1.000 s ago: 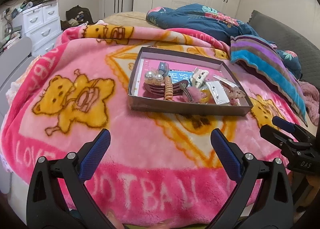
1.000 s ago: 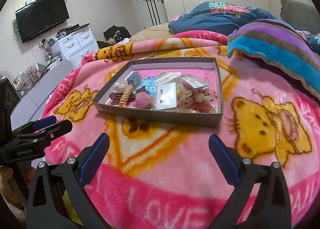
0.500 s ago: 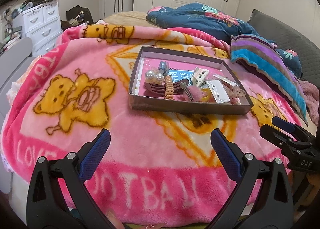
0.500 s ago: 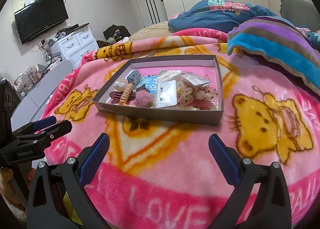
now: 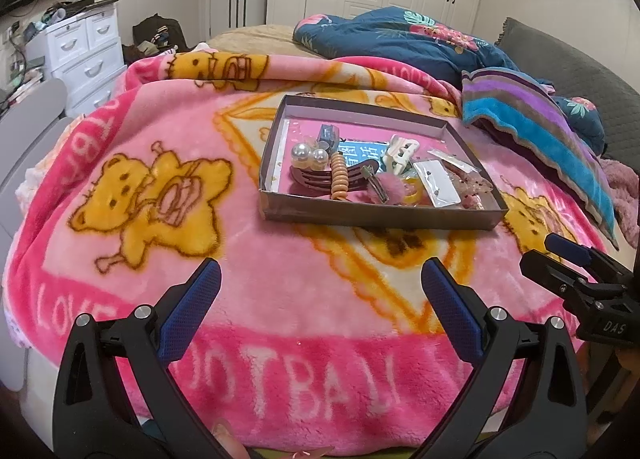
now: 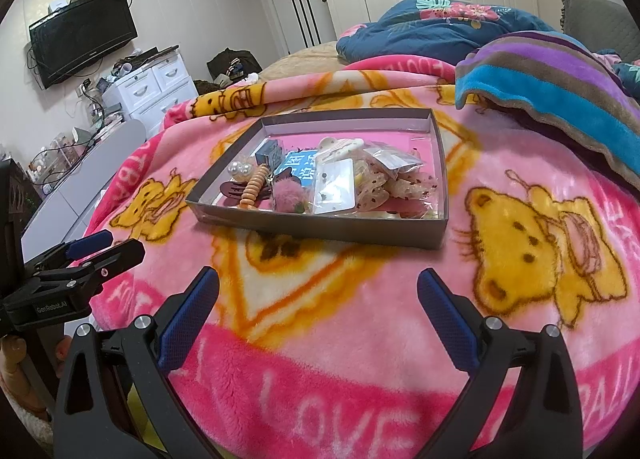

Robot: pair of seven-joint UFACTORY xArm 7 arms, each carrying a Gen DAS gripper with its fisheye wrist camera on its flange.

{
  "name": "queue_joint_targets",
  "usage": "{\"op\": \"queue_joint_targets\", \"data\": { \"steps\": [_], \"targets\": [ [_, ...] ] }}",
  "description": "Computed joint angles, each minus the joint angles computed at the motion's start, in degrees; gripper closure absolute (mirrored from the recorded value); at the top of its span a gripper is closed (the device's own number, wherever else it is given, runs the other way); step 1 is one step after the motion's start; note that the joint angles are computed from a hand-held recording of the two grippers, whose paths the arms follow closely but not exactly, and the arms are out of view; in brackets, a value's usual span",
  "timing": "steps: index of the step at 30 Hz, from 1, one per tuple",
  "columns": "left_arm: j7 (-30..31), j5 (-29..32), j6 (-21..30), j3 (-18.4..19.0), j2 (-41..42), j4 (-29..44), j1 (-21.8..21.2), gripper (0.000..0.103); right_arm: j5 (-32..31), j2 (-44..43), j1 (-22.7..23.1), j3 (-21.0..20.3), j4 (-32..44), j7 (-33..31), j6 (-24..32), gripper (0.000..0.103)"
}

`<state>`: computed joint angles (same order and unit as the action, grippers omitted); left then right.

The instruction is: Organize jewelry

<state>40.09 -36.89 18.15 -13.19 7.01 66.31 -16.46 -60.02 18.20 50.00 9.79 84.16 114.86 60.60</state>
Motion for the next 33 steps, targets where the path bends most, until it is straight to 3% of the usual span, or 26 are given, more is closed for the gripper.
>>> {"op": "queue_joint_targets", "data": {
  "steps": [33],
  "targets": [
    [0.29,-0.58,0.07,-0.11,0.97,-0.13,0.76,0.009,1.16,0.58,0.16,-0.42,0.20,-0.32,-1.21,0.004]
  ]
}}
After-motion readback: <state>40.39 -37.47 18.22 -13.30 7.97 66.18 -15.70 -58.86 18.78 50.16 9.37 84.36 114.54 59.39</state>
